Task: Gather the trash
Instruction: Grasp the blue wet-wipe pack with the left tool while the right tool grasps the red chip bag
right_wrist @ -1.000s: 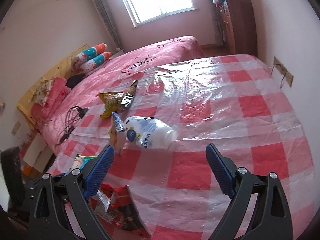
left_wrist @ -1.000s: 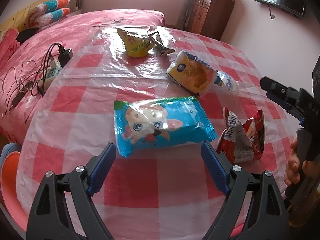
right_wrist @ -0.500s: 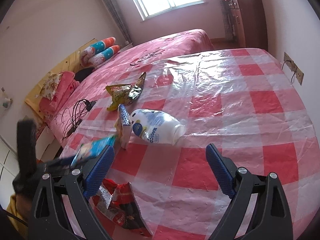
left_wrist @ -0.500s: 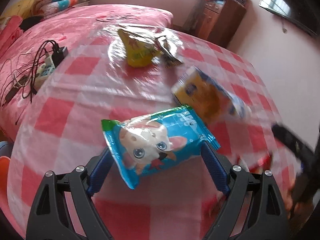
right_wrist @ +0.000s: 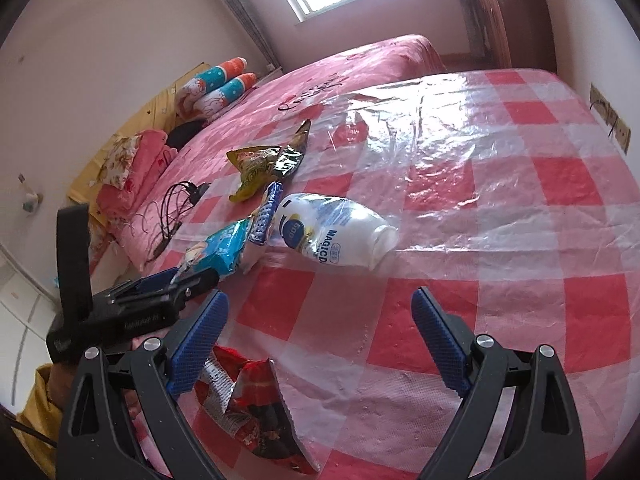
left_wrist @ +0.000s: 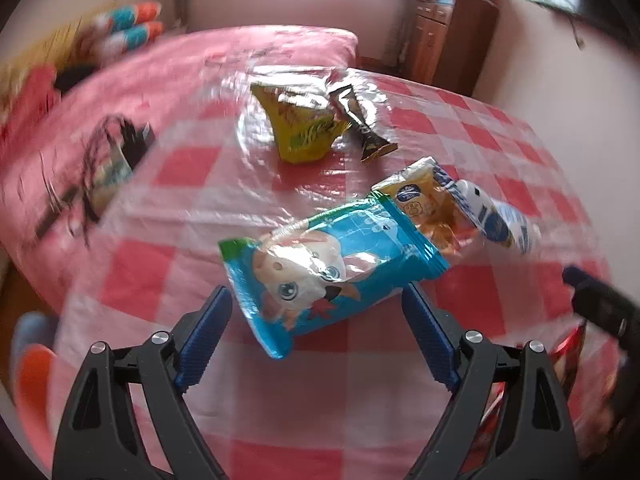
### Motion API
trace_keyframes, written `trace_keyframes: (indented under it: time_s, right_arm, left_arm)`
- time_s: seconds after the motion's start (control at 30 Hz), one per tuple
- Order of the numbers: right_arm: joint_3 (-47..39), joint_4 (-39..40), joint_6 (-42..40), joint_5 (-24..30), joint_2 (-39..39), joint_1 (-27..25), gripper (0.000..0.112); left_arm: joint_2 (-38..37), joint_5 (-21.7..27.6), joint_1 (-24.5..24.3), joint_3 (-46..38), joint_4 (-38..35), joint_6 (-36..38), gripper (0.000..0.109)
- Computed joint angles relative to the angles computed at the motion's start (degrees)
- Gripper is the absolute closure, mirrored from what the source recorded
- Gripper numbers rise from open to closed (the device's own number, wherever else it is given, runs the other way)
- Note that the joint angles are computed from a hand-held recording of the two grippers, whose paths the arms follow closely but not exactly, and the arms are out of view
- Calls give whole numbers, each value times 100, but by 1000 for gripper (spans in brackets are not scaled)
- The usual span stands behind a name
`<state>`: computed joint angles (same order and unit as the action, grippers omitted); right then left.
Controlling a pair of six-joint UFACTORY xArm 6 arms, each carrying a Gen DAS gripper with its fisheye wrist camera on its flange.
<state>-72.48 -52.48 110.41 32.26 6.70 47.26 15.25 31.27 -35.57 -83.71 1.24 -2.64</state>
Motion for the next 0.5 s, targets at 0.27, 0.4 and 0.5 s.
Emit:
trace_keyframes:
  time_s: [0.27, 0.4, 0.5]
  right_arm:
    - [255, -353, 448, -704, -132, -190, 21]
    - [320, -435, 593, -968, -152, -288, 21]
    - [362, -524, 700, -1137, -165, -348, 21]
  left_arm:
    - [-140, -29, -33, -125, 272, 1812, 21]
    - [275, 742, -49, -796, -92, 2674, 21]
    - [552, 1052, -63, -1157, -35, 2936, 21]
